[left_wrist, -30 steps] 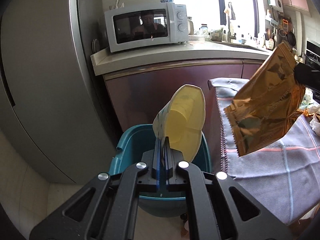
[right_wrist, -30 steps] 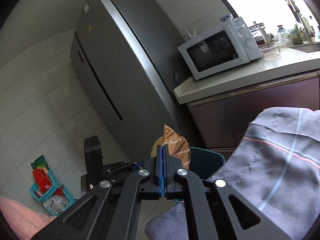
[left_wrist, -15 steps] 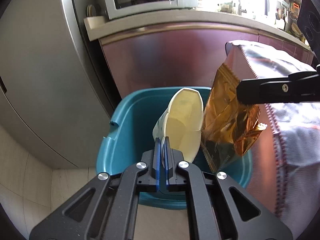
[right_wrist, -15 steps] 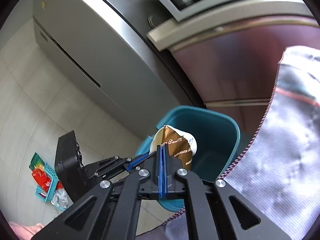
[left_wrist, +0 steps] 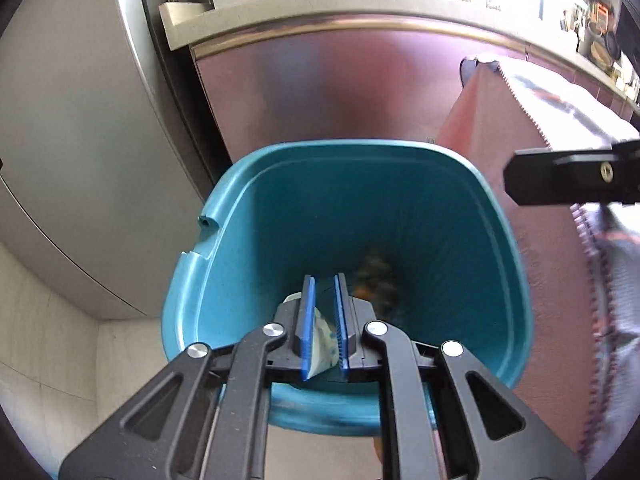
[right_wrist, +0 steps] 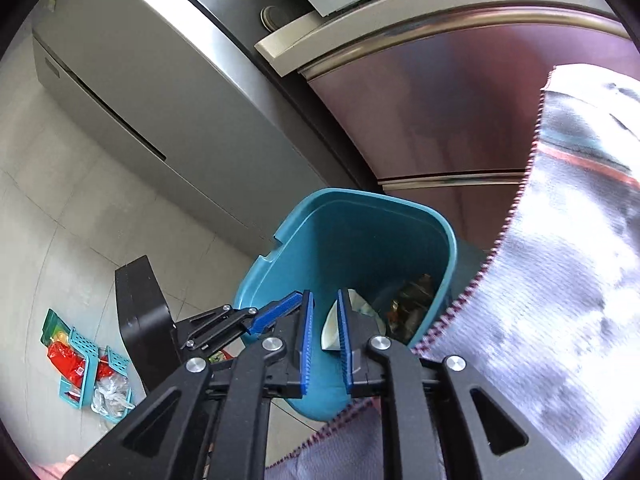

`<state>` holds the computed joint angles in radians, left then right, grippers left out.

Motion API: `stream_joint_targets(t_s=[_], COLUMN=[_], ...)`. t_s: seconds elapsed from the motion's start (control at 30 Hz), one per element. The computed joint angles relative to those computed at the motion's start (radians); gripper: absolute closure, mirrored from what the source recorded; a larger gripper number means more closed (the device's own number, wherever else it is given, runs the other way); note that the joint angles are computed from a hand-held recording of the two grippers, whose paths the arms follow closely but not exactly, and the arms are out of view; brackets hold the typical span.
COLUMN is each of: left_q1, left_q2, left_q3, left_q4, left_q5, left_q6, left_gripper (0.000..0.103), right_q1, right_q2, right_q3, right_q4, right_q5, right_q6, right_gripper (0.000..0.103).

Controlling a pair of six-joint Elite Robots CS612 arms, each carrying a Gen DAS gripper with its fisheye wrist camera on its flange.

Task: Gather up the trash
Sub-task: 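Move the left gripper back over the trash pile on the cloth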

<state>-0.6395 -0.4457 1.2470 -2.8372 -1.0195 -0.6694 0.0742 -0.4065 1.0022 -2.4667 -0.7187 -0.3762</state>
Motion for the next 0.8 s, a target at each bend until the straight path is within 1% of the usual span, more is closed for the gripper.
stream_joint_targets(t_s=[0.07,0.13,0.2,0.23,0.33,0.37,0.4,0.47,0.53,0.67,0.73,0.8], left_q1=[-0.005,-0.014,-0.021,-0.025,-0.040,-0.045,-0.051,-0.055,-0.063,-0.085,-0.093,-0.105], left_q2=[-0.010,-0.025,-0.035,-0.039,-0.047,-0.048,-0.048,-0.044,-0.037,-0.019,-0.004,0.014], left_q3=[0.018,0.043,0.059,0.065,0.072,0.070,0.067,0.054,0.038,-0.016,-0.055,-0.097], left_q4=[-0.044,-0.107,-0.179,-0.216,-0.323,-0.355,-0.385,-0.439,-0.480,-0.491,-0.476,-0.456], left_q5=[0.004,0.010,0.011,0.014,0.011,0.007,0.002,-0.028,-0.065,-0.145,-0.191,-0.226], left_q6=[0.000,0.008,0.030,0.046,0.112,0.136,0.162,0.207,0.238,0.282,0.299,0.318], left_gripper=[0.083,0.080,0.079,0.077,0.070,0.066,0.064,0.058,0.056,0.054,0.054,0.054], right_q1=[-0.014,-0.027,-0.042,-0.049,-0.080,-0.091,-0.103,-0.125,-0.141,-0.181,-0.207,-0.231], right_q2=[-0.018,-0.041,-0.065,-0.076,-0.113,-0.124,-0.135,-0.152,-0.162,-0.193,-0.205,-0.214], right_q3=[0.042,0.095,0.144,0.166,0.248,0.274,0.301,0.348,0.383,0.473,0.514,0.546], right_q4=[-0.050,-0.126,-0.190,-0.225,-0.363,-0.412,-0.456,-0.550,-0.628,-0.792,-0.852,-0.911], right_q5=[0.019,0.021,0.031,0.031,0.038,0.040,0.042,0.038,0.027,-0.026,-0.037,-0.074], right_q6=[-0.005,-0.003,-0.004,-0.002,0.026,0.040,0.051,0.090,0.131,0.188,0.215,0.242], right_gripper=[0.079,0.073,0.071,0.070,0.064,0.063,0.063,0.061,0.060,0.060,0.059,0.059])
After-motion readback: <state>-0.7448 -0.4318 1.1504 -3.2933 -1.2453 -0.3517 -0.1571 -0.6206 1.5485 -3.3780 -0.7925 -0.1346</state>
